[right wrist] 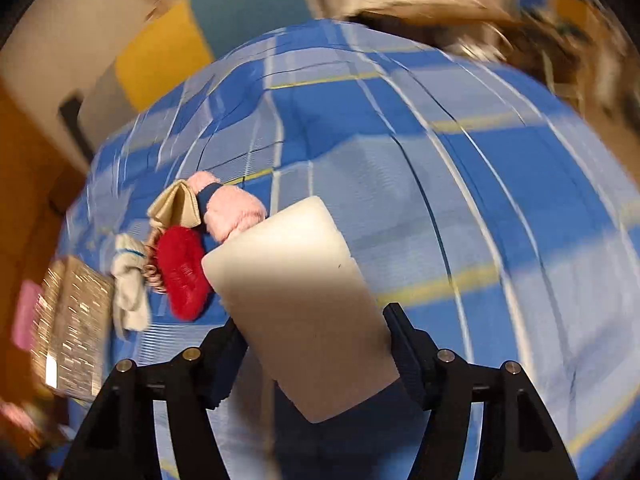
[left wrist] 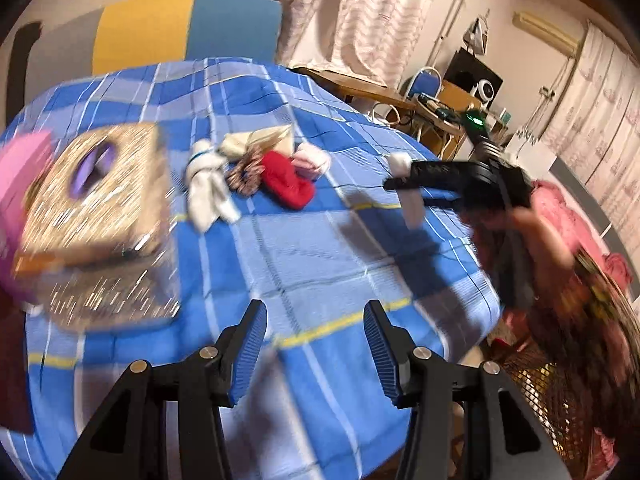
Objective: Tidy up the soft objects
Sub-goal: 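Grasp the red plush heart with the left tool while the right tool holds the white block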
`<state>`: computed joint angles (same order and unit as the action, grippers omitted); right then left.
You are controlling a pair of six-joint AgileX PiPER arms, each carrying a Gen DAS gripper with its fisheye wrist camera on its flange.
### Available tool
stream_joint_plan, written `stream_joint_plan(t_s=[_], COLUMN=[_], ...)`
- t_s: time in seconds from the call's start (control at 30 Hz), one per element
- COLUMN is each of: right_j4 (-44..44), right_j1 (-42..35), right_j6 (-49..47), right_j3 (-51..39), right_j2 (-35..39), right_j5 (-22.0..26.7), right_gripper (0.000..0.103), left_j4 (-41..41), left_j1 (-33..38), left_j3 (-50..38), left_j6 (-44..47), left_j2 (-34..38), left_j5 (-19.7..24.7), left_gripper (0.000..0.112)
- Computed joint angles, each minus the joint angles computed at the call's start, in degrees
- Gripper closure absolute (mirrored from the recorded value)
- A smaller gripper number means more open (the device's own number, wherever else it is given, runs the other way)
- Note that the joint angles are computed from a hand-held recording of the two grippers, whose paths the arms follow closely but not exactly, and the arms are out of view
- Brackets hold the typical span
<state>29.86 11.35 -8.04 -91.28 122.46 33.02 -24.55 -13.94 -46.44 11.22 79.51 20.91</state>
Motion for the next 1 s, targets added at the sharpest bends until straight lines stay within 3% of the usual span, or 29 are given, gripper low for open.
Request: stream_joint_plan(t_s=[0.13, 0.27, 0.43, 0.7, 0.83, 0.9, 0.93, 1.0], right_j4=[14.7, 12.8, 11.0, 14.8, 15.2, 15.7, 16.3, 16.8], right_j1=[-0.4, 1.6, 1.0, -0.3, -0.4, -0.5, -0.7, -0.9], right_j6=[-7.4, -5.7, -4.6, -7.1, -7.2, -7.6, -8.0, -8.5], right_j3=[11.6, 14.8, 15.3, 14.2, 13.3, 12.8, 13.1, 13.1], right_j2=[-5.4, -7.6, -7.8, -6.2, -5.5, -5.1, -5.2, -5.2], right_j5=[-4.6, -7.9, -10.0, -8.6, -8.1, -7.6, -7.6, -7.4], right_gripper=[0.036, 0.036, 0.036, 0.036, 0.036, 0.036, 0.036, 0.036], left_j4=[15.0, 22.9, 32.2, 35.1, 36.1, 35.8, 34.5, 33.5], left_j1=[-3.7, -4.5, -5.3, -3.6, -2.9, -2.5, -2.2, -1.9], left_j3=[-10.4, -23.6, -36.6, -58.6, -62.5, -62.4, -61.4, -59.8], left_j6=[-16.0, -25.3, -34.9, -39.5, -39.7, -38.9, -37.4, -36.2], left_j2=[9.3, 20.1, 31.0, 47.8, 50.7, 51.0, 50.7, 50.0], left_j5=[0.4, 4.4, 8.7, 21.6, 22.5, 21.5, 20.3, 19.5], left_gripper=[0.06, 0.049, 0.049, 0.048, 0.049, 0.058, 0.076, 0.083])
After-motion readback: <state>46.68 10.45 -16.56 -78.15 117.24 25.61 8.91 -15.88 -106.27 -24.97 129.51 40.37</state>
